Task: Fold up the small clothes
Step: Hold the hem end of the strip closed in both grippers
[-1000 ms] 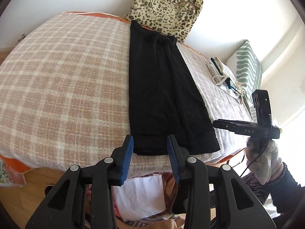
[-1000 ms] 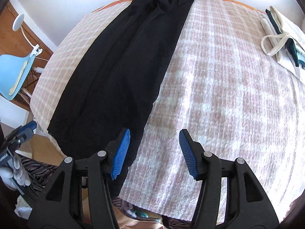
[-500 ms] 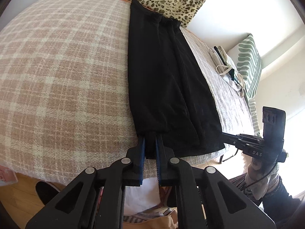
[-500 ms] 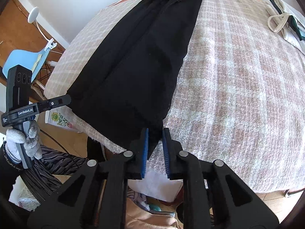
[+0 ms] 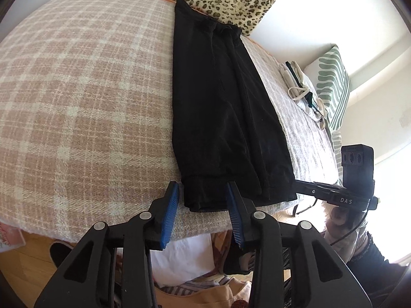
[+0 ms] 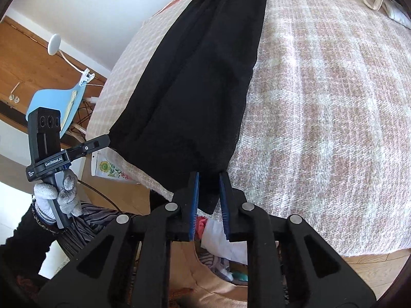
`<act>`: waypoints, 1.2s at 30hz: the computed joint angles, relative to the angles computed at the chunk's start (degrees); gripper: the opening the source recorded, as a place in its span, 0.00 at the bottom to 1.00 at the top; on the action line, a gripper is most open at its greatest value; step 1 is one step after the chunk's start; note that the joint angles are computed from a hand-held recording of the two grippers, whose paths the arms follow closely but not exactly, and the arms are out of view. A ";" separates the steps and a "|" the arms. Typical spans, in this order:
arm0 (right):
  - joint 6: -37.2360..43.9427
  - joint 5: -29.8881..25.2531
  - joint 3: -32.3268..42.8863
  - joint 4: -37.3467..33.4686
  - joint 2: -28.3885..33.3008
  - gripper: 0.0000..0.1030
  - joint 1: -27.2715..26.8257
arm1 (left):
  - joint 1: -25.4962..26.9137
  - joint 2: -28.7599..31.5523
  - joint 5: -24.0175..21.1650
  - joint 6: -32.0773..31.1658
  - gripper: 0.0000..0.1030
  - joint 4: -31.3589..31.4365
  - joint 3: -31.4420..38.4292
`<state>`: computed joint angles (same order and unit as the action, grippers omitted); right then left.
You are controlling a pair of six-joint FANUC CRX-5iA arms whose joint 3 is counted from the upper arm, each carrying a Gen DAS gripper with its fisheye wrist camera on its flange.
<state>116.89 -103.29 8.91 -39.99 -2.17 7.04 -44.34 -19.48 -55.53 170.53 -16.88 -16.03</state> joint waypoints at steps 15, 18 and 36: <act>0.25 0.19 -0.78 0.24 -0.86 0.06 -0.66 | -2.19 1.19 -2.26 -1.53 0.18 -1.41 1.48; -1.58 -2.80 0.50 -3.15 0.93 0.28 -2.46 | -1.18 0.46 -1.33 -1.24 0.28 -0.45 0.64; -1.95 -1.74 1.81 -5.33 0.49 0.05 -5.38 | 0.10 -1.46 2.16 -1.20 0.04 -2.47 0.40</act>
